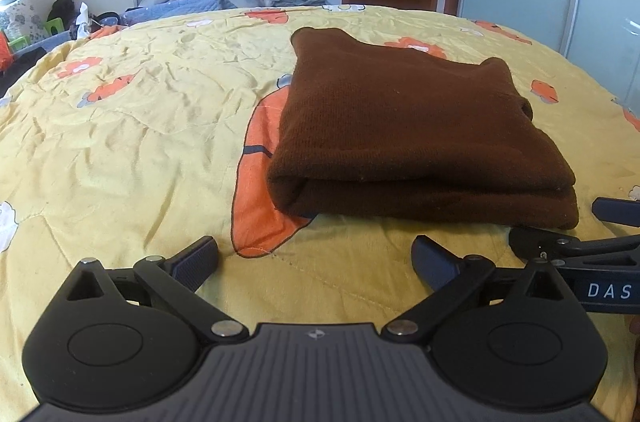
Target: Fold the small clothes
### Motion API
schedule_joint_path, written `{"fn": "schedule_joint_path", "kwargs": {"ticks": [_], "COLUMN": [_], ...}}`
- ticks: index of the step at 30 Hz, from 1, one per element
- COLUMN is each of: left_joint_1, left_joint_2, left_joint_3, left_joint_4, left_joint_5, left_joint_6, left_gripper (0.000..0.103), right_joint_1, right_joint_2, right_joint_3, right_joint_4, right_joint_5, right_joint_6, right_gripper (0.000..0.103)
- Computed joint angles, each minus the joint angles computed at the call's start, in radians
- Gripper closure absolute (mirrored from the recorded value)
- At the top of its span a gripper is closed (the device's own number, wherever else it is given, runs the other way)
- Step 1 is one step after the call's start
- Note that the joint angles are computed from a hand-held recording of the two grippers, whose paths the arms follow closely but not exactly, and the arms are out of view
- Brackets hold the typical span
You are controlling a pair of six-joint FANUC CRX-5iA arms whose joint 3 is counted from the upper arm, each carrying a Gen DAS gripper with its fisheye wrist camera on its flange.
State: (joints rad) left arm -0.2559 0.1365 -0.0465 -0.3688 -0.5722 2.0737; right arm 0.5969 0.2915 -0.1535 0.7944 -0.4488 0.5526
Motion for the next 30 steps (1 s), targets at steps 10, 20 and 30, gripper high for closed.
{"fn": "schedule_joint_path", "kwargs": {"ticks": [10,20,30], "left_joint_1": [-0.006,-0.007,-0.008], "left_joint_2": [0.001,0.003,0.003], "left_joint_3": [0.006,0.008,0.009], "left_joint_4": [-0.018,-0.02,-0.022], "left_joint_5": [-0.011,-0.013,-0.013], "left_joint_6": [0.016,0.019,0.021], "left_gripper": [0.0,0.0,0.0], "right_joint_1": [0.005,0.008,0.006], "right_joint_2": [-0.02,-0.029,-0.028], "right_joint_3": [-0.035,-0.05,-0.047], "right_joint_4": [0.044,0.063,0.057], "right_joint_5": [0.008,0.007,0.009], "right_joint_6": [-0.051,-0.074,-0.069], "right_gripper": [0.0,0.0,0.0]}}
